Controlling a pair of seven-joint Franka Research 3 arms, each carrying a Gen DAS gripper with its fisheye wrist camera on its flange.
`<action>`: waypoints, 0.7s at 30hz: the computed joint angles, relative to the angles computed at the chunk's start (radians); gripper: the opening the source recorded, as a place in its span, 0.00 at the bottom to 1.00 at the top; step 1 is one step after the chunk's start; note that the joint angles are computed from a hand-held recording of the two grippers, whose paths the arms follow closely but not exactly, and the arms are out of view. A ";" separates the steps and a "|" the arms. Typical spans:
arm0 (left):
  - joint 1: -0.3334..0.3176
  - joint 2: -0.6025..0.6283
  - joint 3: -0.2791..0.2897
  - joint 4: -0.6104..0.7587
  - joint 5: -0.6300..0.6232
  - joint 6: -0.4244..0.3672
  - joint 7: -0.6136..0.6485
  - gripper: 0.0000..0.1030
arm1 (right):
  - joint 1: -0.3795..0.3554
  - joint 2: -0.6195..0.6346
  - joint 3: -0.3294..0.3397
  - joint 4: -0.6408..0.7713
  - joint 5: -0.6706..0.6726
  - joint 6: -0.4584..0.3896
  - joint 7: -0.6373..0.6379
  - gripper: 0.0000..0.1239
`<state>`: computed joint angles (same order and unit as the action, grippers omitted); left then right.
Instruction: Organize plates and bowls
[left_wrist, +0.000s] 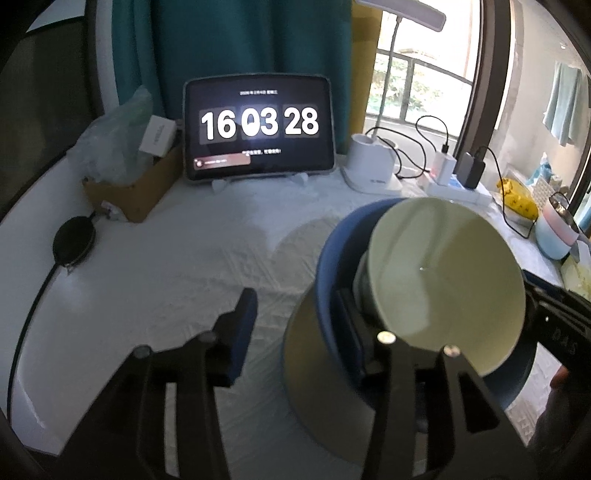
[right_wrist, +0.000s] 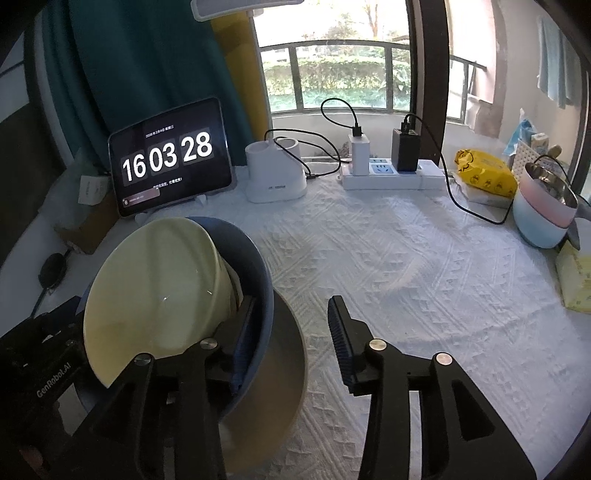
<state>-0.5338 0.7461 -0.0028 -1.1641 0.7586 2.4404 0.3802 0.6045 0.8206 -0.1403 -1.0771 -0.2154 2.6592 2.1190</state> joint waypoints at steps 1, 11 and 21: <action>-0.004 -0.008 0.004 -0.010 0.007 0.004 -0.010 0.44 | 0.003 -0.006 -0.003 -0.011 -0.003 0.004 0.002 0.35; -0.023 -0.081 0.015 -0.102 0.096 0.042 -0.102 0.54 | 0.035 -0.092 -0.038 -0.149 -0.052 0.070 0.056 0.38; -0.036 -0.138 0.000 -0.166 0.194 0.091 -0.164 0.68 | 0.071 -0.179 -0.075 -0.281 -0.126 0.135 0.136 0.39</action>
